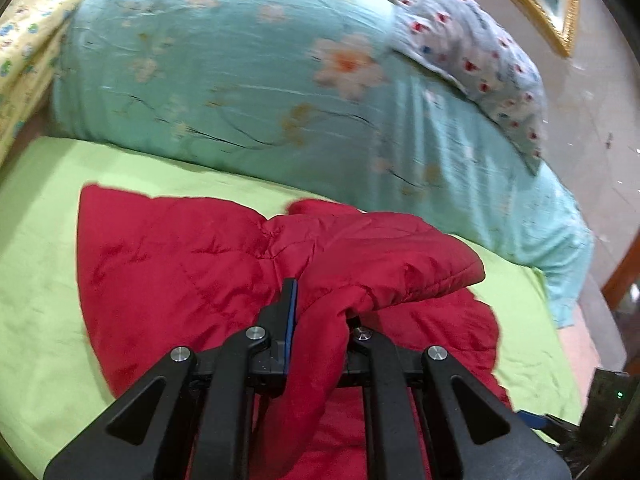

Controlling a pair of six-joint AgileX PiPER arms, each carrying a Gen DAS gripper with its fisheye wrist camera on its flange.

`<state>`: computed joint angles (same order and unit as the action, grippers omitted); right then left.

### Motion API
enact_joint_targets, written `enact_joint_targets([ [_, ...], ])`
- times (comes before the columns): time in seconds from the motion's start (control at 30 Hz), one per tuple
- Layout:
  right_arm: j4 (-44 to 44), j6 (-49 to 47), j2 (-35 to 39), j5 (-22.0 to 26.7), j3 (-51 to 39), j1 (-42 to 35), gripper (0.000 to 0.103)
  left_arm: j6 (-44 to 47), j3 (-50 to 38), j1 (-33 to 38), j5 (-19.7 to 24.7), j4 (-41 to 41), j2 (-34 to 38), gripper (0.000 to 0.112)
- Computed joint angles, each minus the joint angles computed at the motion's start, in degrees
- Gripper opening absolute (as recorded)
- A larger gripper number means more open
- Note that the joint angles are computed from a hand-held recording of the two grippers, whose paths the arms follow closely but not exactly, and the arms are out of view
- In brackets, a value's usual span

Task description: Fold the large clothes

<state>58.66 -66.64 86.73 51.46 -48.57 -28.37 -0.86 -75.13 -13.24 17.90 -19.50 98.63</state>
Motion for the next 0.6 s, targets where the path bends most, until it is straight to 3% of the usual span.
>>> enact_joint_targets([
  [0.2,1.90,-0.58,1.15,2.90,-0.62,-2.98,0.101,-0.74,-0.85,-6.78,-1.25,-1.34,2.54,0.009],
  [0.43,3.86,0.66,5.18,6.49,-4.32,-5.86,0.101,-6.86,-0.94,-12.68,-2.65,3.68,7.96,0.009],
  [0.6,6.35,2.38,10.14,9.69,-8.36,-6.04,0.101,-2.53,1.54,-13.59,-5.18,-0.32,8.37,0.009],
])
